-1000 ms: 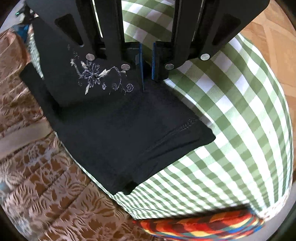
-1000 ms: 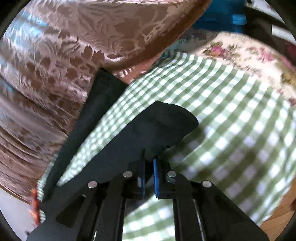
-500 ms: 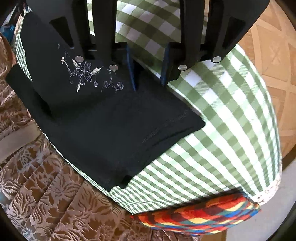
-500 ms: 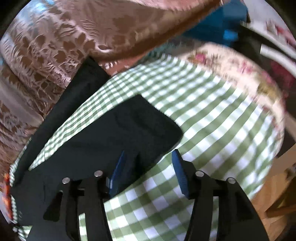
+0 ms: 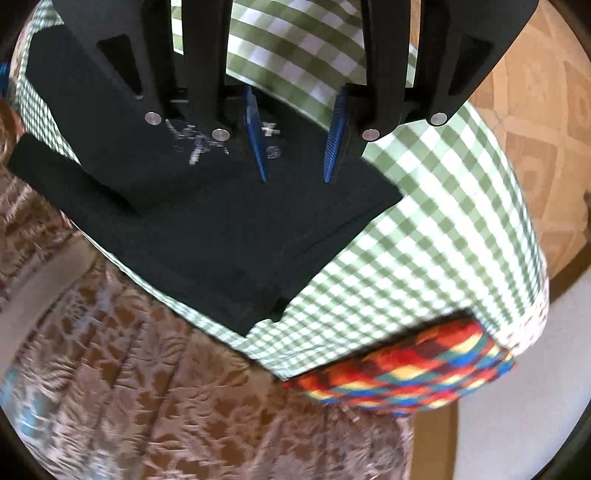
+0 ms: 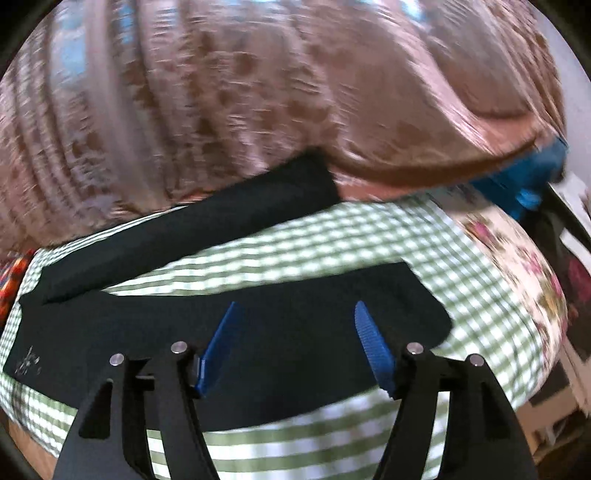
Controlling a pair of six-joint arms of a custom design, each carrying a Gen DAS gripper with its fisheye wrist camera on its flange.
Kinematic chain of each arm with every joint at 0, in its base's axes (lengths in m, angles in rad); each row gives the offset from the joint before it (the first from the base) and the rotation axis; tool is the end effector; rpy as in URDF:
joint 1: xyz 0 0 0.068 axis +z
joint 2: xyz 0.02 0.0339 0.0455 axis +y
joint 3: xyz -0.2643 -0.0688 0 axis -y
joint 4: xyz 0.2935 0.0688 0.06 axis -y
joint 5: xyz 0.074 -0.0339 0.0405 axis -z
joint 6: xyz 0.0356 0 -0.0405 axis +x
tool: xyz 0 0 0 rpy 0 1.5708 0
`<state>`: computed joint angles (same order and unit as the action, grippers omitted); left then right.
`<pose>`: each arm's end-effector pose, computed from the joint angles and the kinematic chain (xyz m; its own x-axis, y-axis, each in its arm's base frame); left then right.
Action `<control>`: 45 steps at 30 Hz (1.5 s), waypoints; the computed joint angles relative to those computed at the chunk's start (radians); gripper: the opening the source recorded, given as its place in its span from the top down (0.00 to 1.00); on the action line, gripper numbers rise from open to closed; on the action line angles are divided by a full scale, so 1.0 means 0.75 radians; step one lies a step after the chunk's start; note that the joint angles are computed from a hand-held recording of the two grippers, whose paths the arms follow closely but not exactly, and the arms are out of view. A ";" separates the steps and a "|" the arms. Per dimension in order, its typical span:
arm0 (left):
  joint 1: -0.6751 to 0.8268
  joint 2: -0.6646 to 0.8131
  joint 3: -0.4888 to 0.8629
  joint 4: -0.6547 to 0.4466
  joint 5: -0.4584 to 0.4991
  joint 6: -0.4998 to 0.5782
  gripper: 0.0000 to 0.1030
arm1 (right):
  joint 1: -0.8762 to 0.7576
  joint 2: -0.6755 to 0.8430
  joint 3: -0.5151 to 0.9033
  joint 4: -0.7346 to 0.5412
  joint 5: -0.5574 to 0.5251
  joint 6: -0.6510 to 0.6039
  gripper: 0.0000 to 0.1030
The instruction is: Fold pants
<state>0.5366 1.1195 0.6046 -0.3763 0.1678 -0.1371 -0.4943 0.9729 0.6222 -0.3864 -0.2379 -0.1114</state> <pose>0.2250 0.1269 0.1742 -0.6057 -0.5171 -0.6048 -0.5013 0.8382 -0.2146 0.2222 -0.1102 0.2145 -0.6222 0.2126 -0.7534 0.2398 0.9679 0.0751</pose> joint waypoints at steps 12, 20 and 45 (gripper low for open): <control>-0.207 -0.015 -0.022 0.021 -0.022 -0.025 0.71 | 0.575 -0.018 0.027 0.079 0.313 0.062 0.33; -0.213 0.054 -0.005 0.045 -0.026 -0.013 0.71 | 0.721 0.107 0.067 0.144 0.416 0.076 0.33; -0.192 0.765 0.726 0.017 0.054 0.088 0.54 | 0.665 0.917 0.454 0.163 0.266 0.258 0.15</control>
<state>0.3929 1.6932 1.1488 -0.3635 0.2081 -0.0710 0.0047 1.6608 0.9628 -0.2645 -0.0380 0.0823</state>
